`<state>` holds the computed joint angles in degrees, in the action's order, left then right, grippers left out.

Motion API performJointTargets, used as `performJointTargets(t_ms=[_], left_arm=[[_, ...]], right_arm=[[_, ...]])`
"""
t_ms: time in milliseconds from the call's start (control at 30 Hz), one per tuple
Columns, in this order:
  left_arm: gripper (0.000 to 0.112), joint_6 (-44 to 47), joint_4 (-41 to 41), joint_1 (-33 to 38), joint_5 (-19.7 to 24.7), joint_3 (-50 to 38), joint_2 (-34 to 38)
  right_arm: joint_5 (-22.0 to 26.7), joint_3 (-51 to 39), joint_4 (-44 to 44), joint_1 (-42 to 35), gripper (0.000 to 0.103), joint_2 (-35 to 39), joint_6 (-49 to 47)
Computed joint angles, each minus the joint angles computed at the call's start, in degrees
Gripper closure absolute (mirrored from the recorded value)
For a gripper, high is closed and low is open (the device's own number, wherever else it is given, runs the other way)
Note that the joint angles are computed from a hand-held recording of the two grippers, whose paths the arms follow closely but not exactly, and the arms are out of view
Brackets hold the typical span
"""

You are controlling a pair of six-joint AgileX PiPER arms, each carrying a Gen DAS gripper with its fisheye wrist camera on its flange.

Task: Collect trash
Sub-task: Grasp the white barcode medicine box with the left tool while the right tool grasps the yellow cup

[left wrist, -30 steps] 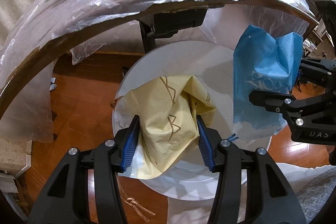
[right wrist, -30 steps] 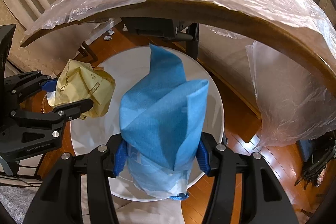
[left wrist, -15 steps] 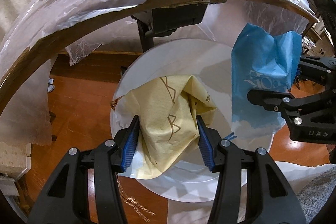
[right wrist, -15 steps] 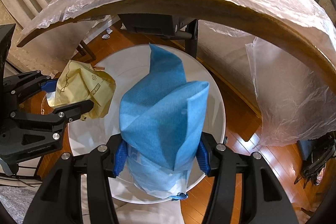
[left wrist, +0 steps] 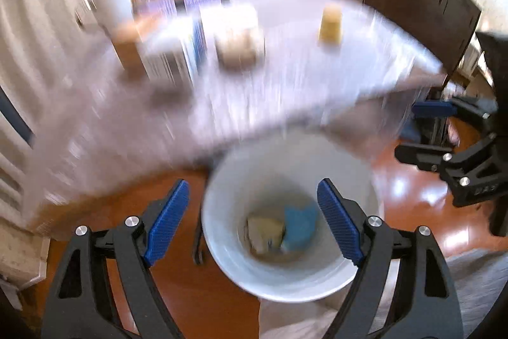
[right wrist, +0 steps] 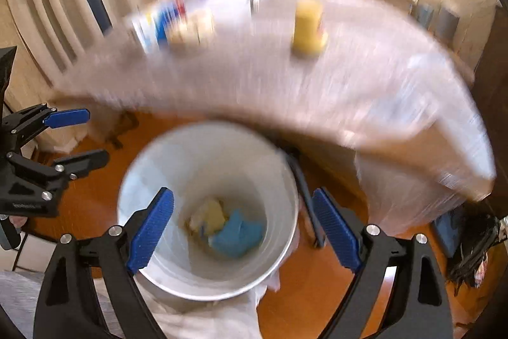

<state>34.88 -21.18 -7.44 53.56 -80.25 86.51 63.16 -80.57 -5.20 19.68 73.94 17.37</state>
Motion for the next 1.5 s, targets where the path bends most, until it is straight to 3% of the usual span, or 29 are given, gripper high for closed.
performJointTargets(t_ms=[33,67,133,167,233,333,500,900,1000,1067,1233,1500], left_arm=[[0.014,0.1,-1.0,0.4,-0.6,-0.8,-1.3],[0.01,1.7,-3.9,1.5,-2.6,-1.2,-3.4],[0.011,3.9,-8.7,2.6,-9.5,-0.4,-6.5],[0.011,2.4,-8.3,2.2,-13.4,-0.1,-7.1],[0.011,-4.9,-2.7,1.1,-16.0,-2.9,-5.0],[0.011,-9.5,-0.5,1.3,-9.0,-11.0,1.9],[0.011,-15.4,4.7,0.0,-4.2,-17.5,10.0],[0.011,-14.9,8.0,-1.3,1.1,-31.2,24.6],[0.011,-14.4,7.1,-1.2,2.8,-34.4,27.1],[0.014,-14.3,6.9,-1.3,3.5,-35.7,28.0],[0.034,-13.7,5.8,-1.2,5.7,-38.7,30.3],[0.049,-13.5,2.7,-0.5,9.2,-43.1,32.7]], right_arm=[[-0.9,-1.2,-3.1,1.2,0.004,-1.0,1.7],[-2.6,-2.0,-6.5,2.7,0.004,-2.1,3.5],[-7.8,-2.7,-15.7,5.8,0.004,-3.8,8.3],[-9.5,-2.8,-21.1,7.0,0.004,-3.8,11.7],[-9.4,-4.6,-25.1,6.9,0.004,-2.0,14.4],[-9.3,-10.3,-16.6,0.9,0.004,4.0,7.4],[-8.2,-14.6,-7.9,-4.7,0.004,10.4,2.6],[-7.9,-20.2,-3.7,-8.5,0.005,22.3,-0.2],[-7.7,-21.1,-1.5,-9.6,0.009,24.1,-1.5],[-8.0,-20.7,-0.2,-10.0,0.014,24.0,-2.0],[-8.4,-21.0,-0.2,-10.1,0.021,24.9,-2.1],[-8.3,-22.2,1.2,-10.6,0.03,25.9,-3.2]])
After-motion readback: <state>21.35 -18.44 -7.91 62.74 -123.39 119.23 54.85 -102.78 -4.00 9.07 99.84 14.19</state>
